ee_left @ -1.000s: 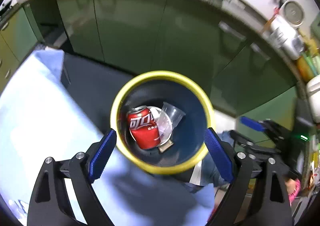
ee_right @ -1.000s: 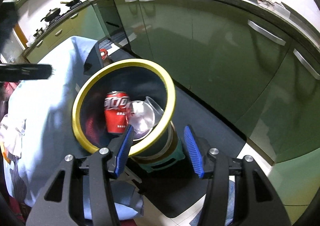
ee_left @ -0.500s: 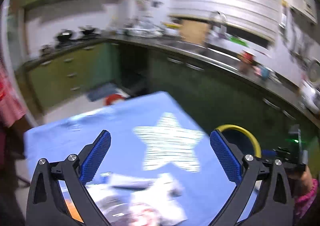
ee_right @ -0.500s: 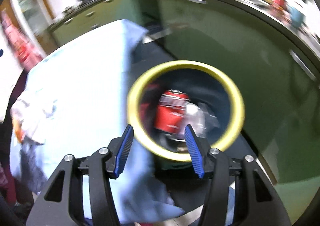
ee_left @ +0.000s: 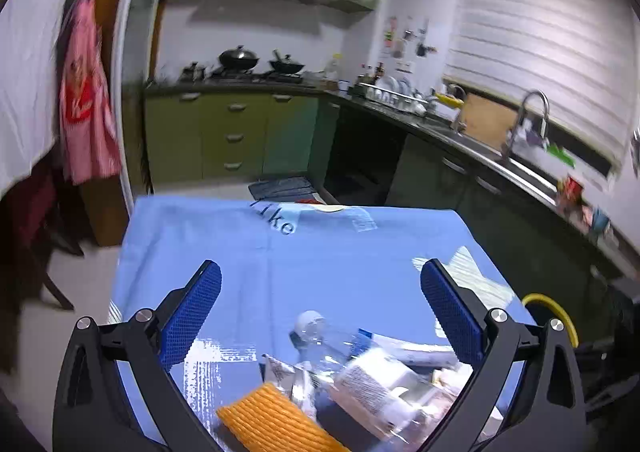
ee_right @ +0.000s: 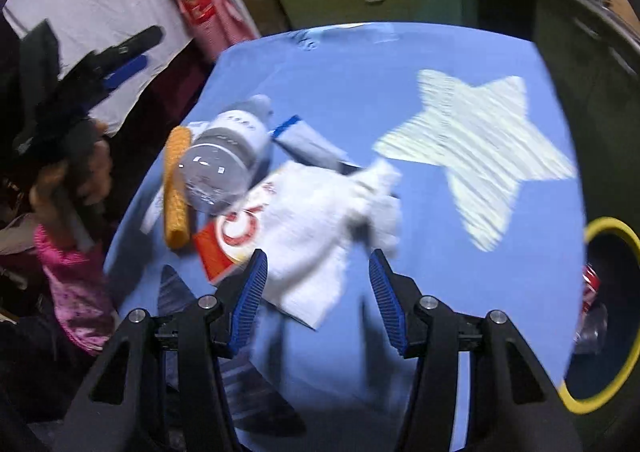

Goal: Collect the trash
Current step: 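Grasp the crumpled white tissue with the right gripper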

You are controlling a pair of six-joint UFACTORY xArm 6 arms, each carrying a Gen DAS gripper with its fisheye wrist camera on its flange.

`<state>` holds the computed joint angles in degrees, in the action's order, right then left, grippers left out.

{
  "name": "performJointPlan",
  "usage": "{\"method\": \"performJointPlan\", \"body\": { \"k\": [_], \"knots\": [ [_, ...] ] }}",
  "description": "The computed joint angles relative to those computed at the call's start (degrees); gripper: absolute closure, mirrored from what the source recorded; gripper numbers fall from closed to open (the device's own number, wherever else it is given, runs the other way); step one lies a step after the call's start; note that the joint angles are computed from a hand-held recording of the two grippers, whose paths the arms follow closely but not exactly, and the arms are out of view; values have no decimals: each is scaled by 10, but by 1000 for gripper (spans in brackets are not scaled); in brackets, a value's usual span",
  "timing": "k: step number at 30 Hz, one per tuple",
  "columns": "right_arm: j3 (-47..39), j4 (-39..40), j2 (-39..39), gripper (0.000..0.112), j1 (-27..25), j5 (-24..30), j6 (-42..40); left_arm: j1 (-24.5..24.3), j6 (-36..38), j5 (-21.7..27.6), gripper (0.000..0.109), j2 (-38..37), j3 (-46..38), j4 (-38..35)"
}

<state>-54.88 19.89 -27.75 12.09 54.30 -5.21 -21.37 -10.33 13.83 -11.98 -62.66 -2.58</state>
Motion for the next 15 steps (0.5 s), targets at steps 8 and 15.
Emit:
{"method": "performJointPlan", "body": {
  "k": [8, 15],
  "knots": [
    [-36, -39, 62, 61, 11, 11, 23, 13, 91, -43, 10, 24, 20, -133],
    [-45, -68, 92, 78, 24, 5, 42, 5, 95, -36, 10, 25, 22, -133]
  ]
}}
